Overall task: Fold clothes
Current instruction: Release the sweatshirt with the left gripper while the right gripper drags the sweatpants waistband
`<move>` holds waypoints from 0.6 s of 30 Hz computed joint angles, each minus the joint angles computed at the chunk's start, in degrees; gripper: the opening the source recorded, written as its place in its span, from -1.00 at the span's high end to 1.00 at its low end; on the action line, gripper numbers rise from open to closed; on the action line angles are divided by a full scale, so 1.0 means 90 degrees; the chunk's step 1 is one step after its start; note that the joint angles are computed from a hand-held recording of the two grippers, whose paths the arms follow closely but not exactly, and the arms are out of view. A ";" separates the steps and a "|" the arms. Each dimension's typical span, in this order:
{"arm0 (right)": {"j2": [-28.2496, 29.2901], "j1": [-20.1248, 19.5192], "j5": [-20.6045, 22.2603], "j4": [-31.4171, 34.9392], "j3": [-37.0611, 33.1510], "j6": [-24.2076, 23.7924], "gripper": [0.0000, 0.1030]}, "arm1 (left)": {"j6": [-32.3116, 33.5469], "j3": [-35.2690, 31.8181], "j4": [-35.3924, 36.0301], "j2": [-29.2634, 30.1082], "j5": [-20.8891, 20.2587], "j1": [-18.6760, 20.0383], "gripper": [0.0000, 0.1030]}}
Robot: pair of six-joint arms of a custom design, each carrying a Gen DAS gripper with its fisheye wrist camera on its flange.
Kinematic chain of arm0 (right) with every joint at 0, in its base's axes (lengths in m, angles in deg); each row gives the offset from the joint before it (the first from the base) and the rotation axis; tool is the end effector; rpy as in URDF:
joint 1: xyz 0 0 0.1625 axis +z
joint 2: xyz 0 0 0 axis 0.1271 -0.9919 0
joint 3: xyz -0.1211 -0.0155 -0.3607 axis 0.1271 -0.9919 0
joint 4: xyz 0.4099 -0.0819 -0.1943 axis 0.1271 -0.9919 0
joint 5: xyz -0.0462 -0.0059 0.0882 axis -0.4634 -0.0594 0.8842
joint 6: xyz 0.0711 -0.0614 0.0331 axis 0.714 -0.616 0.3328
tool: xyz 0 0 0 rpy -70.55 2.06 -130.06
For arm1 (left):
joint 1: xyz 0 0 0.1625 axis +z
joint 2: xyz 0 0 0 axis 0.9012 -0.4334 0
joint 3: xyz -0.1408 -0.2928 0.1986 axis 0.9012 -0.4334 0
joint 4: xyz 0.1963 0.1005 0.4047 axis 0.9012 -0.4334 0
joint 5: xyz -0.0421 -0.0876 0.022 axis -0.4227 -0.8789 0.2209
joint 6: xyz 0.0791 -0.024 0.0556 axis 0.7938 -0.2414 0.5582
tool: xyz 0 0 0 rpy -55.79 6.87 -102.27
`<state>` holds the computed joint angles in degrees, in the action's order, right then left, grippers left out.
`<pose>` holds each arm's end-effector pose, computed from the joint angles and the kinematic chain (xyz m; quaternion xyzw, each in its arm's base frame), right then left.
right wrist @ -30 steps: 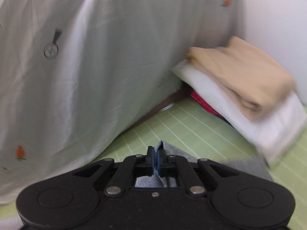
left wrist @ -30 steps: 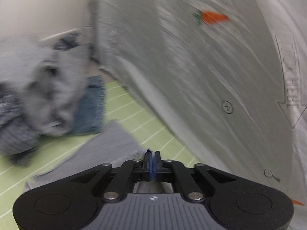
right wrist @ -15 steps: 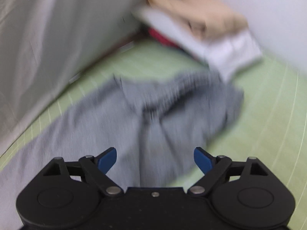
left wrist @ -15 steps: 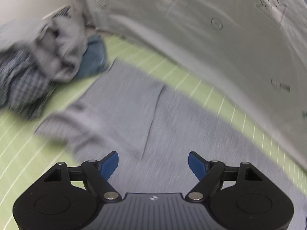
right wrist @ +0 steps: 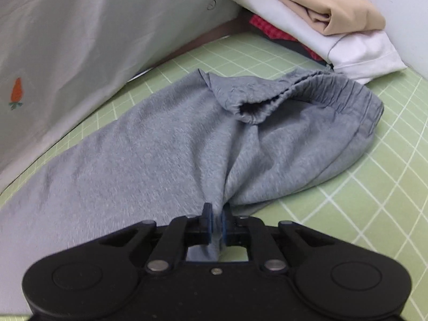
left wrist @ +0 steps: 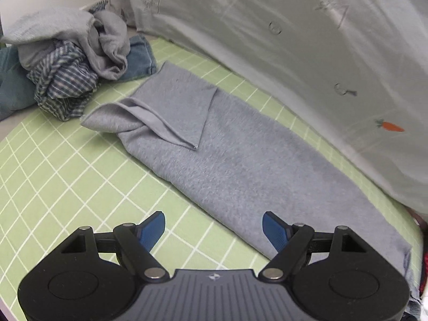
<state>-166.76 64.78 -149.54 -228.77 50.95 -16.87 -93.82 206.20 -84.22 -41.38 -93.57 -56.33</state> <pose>-0.0347 -0.4615 0.2759 0.0874 -0.9082 0.3020 0.2764 -0.3177 -0.2316 0.0574 -0.3861 0.7155 -0.4692 0.3447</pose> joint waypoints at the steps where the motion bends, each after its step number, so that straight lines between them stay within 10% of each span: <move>1: -0.0186 -0.0081 0.0111 0.0136 0.0056 -0.0087 0.91 | -0.0084 -0.0062 0.0080 0.0070 -0.0063 -0.0099 -0.56; 13: -0.2034 -0.1250 0.0479 0.1261 0.0356 -0.0784 0.85 | -0.0667 -0.0064 0.0251 0.0254 -0.1448 -0.0992 -0.57; 16: -0.2063 -0.0993 0.0266 0.0860 0.0478 -0.1052 0.27 | -0.0415 0.0117 0.0293 -0.0005 -0.1429 -0.0932 -0.57; 18: -0.2043 -0.0795 0.0182 0.0366 0.0611 -0.1240 -0.44 | -0.0140 0.0218 0.0345 -0.0170 -0.1350 -0.0860 -0.58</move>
